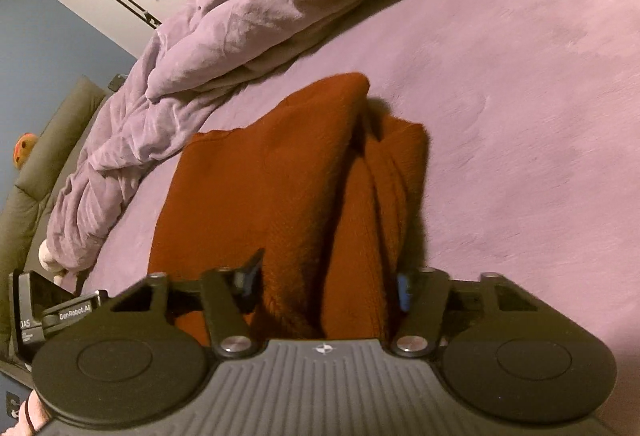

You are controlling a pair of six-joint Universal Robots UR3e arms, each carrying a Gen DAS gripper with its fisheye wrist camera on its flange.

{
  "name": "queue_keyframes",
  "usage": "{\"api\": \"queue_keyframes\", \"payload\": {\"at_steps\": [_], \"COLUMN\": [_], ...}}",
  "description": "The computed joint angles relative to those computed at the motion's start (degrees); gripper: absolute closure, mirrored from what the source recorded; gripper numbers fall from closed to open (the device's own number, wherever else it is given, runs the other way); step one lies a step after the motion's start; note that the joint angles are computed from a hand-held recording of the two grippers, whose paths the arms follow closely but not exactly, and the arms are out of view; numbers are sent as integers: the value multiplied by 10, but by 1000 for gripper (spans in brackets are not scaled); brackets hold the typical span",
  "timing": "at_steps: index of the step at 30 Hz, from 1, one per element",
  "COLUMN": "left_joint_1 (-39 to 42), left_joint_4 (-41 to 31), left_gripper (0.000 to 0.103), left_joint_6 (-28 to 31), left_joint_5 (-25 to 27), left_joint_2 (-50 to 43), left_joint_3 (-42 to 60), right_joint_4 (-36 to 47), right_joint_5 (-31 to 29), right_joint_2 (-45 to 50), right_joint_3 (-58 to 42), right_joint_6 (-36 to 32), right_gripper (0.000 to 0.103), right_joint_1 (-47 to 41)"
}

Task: Fold small clothes

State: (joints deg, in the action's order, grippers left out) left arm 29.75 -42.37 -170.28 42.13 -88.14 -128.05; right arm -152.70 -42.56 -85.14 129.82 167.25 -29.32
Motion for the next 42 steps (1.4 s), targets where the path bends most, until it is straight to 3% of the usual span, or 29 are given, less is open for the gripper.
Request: {"api": "queue_keyframes", "payload": {"at_steps": [3, 6, 9, 13, 16, 19, 20, 24, 25, 26, 28, 29, 32, 33, 35, 38, 40, 42], "left_joint_1": [25, 60, 121, 251, 297, 302, 297, 227, 192, 177, 106, 69, -9, -23, -33, -38, -12, 15], "left_joint_4": [-25, -100, -241, -490, -545, -526, -512, -374, -306, -279, -145, -87, 27, 41, 67, 111, 104, 55], "left_gripper": [47, 48, 48, 47, 44, 46, 40, 30, 29, 29, 29, 29, 29, 28, 18, 6, 6, 6], "left_joint_6": [10, 50, 141, 294, 347, 361, 357, 258, 203, 180, 86, 46, -18, -24, -27, -54, -58, -44], "left_joint_5": [-25, -38, -38, -6, 43, 55, 55, 57, 68, 77, 118, 152, 242, 260, 278, 299, 273, 252], "left_joint_2": [25, 87, 188, 329, 371, 415, 426, 390, 357, 339, 259, 216, 120, 97, 67, 25, 44, 95], "left_joint_3": [-12, -21, -25, -7, 9, 8, 10, 10, 10, 13, 19, 28, 48, 55, 49, 33, 13, 0], "right_joint_4": [4, -3, 19, 27, -3, -5, -4, -3, -18, -36, -48, -44, -10, 9, 15, -72, -123, -122], "right_joint_5": [23, 43, 54, 69, 40, -80, -124, -211, -233, -259, -333, -354, -415, -438, -459, -498, -515, -513], "right_joint_2": [-5, -18, -37, -44, -70, -122, -136, -168, -161, -145, -73, -43, 61, 91, 141, 190, 193, 176], "right_joint_3": [8, 15, 5, -8, 21, 27, 21, -13, -32, -52, -134, -167, -275, -307, -338, -318, -289, -277], "right_joint_6": [12, 30, 31, 34, 44, 66, 79, 134, 149, 164, 179, 177, 169, 167, 144, 86, 58, 67], "right_gripper": [62, 63, 63, 63, 57, 40, 37, 36, 36, 38, 51, 62, 70, 73, 72, 60, 58, 56], "right_joint_1": [6, 24, 60, 118, 150, 195, 211, 242, 261, 285, 355, 377, 430, 443, 451, 465, 473, 471]}}
